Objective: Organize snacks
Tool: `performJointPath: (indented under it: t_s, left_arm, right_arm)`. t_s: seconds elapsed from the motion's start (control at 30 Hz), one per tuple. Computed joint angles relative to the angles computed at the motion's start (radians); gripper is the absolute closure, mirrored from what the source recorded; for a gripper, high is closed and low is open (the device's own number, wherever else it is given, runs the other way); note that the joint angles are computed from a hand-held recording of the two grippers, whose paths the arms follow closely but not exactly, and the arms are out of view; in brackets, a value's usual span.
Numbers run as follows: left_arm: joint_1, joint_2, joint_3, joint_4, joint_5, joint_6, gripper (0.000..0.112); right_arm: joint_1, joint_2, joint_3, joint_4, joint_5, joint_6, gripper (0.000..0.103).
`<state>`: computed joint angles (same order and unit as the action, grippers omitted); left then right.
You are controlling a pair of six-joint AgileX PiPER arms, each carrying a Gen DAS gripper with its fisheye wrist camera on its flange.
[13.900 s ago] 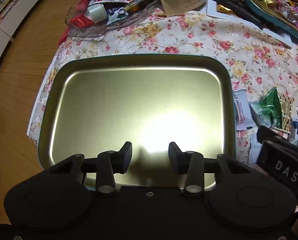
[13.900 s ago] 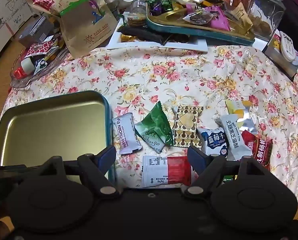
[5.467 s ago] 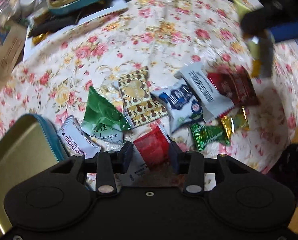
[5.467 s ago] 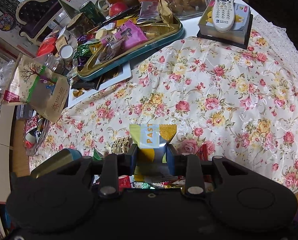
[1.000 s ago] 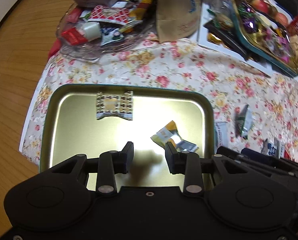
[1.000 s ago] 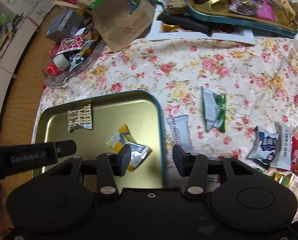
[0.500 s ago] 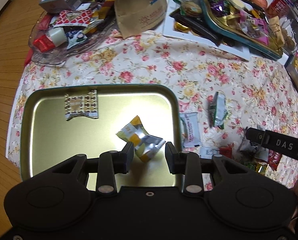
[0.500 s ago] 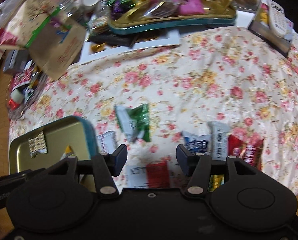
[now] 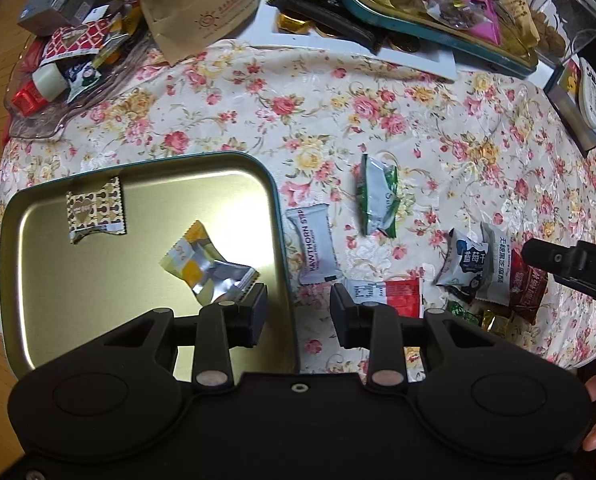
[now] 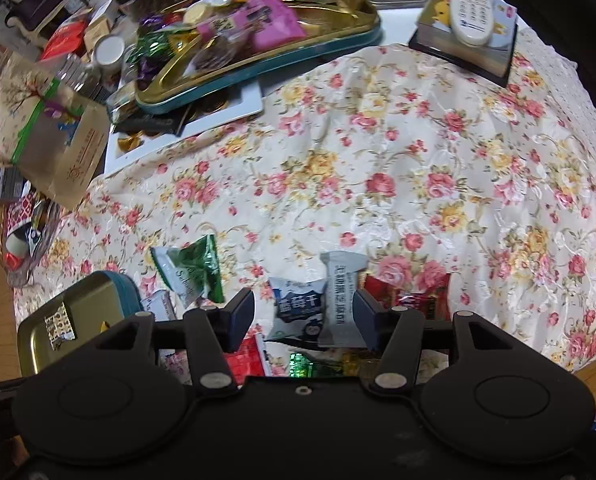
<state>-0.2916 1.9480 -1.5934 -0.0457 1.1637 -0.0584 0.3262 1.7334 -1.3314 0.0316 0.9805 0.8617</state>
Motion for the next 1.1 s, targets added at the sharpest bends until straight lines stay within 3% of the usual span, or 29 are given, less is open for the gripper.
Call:
performJointPath:
  t_s: [0.53, 0.97, 1.1]
  left_arm:
    - [-0.105, 0.043, -0.018, 0.023, 0.023, -0.01, 0.069]
    - [-0.118, 0.059, -0.022, 0.015, 0.038, -0.015, 0.069]
    - [-0.112, 0.057, -0.021, 0.003, 0.042, -0.013, 0.069]
  right_arm:
    - [-0.168, -0.09, 0.255, 0.079, -0.06, -0.105, 0.046]
    - [-0.164, -0.082, 0.312, 0.127, -0.06, -0.238, 0.046]
    - [-0.134, -0.051, 0.321, 0.072, -0.065, -0.216, 0.046]
